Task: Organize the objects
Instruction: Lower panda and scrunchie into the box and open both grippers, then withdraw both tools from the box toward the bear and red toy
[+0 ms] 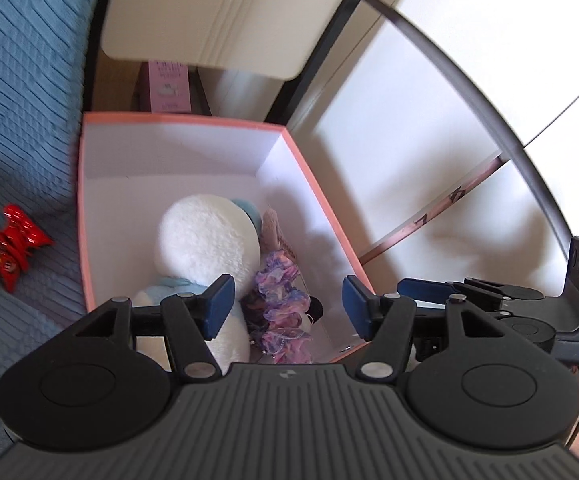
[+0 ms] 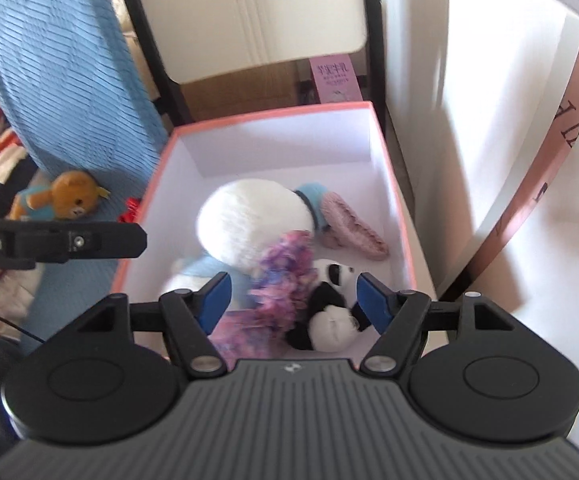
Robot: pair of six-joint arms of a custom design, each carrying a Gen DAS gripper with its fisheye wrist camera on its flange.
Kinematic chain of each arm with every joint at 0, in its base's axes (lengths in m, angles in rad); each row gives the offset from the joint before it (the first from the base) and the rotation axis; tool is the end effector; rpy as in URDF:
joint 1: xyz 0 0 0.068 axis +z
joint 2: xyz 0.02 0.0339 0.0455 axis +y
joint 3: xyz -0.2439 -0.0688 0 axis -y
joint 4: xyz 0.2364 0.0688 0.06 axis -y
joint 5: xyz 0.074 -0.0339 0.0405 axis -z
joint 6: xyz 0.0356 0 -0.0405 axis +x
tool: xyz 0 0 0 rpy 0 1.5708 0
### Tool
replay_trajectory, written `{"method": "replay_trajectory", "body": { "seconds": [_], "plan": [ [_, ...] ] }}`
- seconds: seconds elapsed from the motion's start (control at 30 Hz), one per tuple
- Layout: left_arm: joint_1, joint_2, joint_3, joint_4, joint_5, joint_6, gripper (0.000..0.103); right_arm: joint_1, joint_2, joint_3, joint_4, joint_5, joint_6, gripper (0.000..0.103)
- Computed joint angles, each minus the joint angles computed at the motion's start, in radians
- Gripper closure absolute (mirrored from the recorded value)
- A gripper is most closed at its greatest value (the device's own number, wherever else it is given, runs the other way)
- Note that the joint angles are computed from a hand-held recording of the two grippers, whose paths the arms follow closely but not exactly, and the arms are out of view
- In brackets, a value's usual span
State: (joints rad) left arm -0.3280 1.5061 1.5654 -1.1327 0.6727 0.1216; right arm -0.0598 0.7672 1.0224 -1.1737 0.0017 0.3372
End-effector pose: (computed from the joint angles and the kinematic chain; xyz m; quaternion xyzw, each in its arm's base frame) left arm 0.2629 -0.1129 0.3413 0.2831 0.8738 -0.3421 0.1982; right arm 0.1243 -0.0075 0.3134 0.1871 0.9286 0.0435 0.3174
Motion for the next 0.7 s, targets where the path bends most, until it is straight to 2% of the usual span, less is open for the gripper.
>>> {"method": "replay_trajectory", "body": {
  "seconds": [0.27,0.53,0.7],
  "plan": [
    [0.183,-0.076,0.018,-0.122,0.101,0.142,0.038,0.341,0.003,0.096,-0.069,0.195,0.279,0.032],
    [0.392,-0.126,0.029,-0.272,0.188,0.353,0.038,0.761,0.079,0.161,-0.153,0.439,0.599,0.032],
    [0.528,-0.124,0.048,-0.386,0.238,0.498,0.038,0.949,0.153,0.177,-0.166,0.523,0.759,0.032]
  ]
}}
